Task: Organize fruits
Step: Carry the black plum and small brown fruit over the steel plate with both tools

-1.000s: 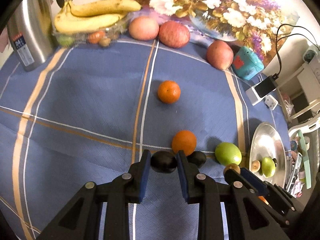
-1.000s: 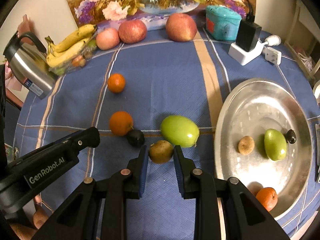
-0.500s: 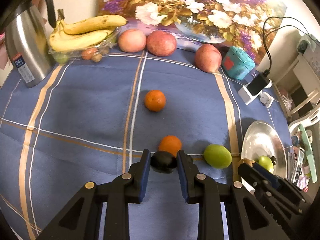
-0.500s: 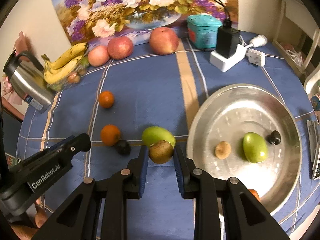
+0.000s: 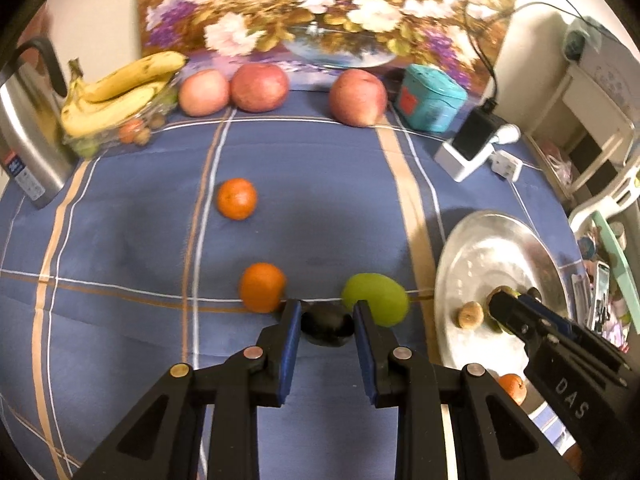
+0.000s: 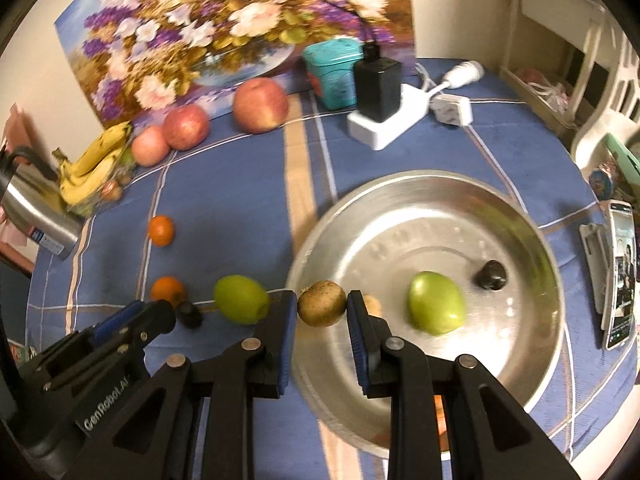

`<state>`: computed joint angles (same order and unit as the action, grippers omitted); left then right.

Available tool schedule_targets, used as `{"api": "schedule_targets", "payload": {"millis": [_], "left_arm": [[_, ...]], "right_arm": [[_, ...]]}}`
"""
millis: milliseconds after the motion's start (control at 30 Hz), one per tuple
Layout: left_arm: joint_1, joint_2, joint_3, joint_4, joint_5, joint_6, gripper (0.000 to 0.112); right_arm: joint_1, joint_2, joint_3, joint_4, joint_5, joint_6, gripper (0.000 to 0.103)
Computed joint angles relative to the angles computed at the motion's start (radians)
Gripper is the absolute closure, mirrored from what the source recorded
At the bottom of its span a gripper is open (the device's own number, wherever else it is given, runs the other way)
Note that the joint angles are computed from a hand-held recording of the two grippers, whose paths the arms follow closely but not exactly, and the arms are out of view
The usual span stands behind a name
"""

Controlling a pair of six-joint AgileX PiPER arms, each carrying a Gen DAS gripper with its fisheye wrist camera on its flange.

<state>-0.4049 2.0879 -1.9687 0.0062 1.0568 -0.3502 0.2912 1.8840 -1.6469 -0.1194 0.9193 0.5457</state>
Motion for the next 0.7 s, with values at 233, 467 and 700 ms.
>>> {"api": "schedule_targets", "payload": {"millis": [233,467,700], "left_arm": [[-0.064,0.038,-0.062,0.034,0.028,-0.007,0.084],[-0.13,0.074,-0.131,0.045,0.045,0.015,0.084],[-0.182,0.114,-0.196,0.023,0.047,0.07,0.084]], "right_arm": [[-0.054,-0.032,0.044,-0.027,-0.006,0.023,0.076],[-0.123,-0.071,0.106,-0.04,-0.016,0.047,0.076],[-0.158,-0.087,0.144,-0.048,-0.022,0.068,0.076]]}}
